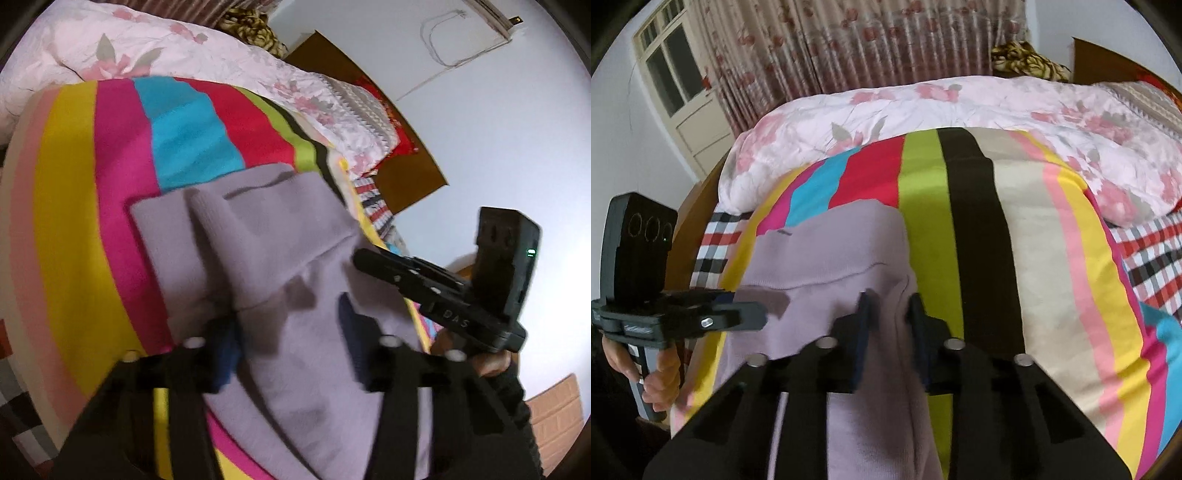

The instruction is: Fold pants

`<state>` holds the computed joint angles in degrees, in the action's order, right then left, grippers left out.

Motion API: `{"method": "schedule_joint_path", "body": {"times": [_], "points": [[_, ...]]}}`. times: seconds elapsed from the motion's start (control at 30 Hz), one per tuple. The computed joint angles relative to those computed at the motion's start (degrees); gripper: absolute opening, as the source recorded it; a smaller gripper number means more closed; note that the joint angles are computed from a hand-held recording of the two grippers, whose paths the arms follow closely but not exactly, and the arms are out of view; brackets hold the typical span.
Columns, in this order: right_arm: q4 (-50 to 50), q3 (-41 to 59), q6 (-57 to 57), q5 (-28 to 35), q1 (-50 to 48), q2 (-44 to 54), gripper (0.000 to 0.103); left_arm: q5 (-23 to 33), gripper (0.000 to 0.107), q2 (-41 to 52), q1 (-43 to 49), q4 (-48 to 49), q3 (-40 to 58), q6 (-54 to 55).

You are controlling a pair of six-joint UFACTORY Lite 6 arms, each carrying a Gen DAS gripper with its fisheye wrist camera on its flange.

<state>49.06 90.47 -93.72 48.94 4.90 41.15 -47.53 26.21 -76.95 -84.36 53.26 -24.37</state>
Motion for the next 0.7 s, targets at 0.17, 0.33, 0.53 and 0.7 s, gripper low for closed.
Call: {"method": "schedule_joint_path", "body": {"times": [0.17, 0.33, 0.53, 0.7], "points": [[8.0, -7.5, -9.2, -1.2, -1.7, -4.9, 0.011, -3.2, 0.010, -0.8, -2.7, 0.9, -3.6, -4.9], [13.1, -12.5, -13.4, 0.4, -0.5, -11.6, 0.010, -15.9, 0.007, -2.7, -11.2, -15.8, 2.5, 12.1], [8.3, -9.4, -7.5, -7.3, 4.8, -5.8, 0.010, -5.5, 0.007, -1.9, -7.7, -6.4, -6.2, -6.2], [10.9, -9.2, -8.2, -6.3, 3.9, -4.3, 0.010, -7.9, 0.008, 0.0, -9.5, -6.7, -6.1, -6.8]]}}
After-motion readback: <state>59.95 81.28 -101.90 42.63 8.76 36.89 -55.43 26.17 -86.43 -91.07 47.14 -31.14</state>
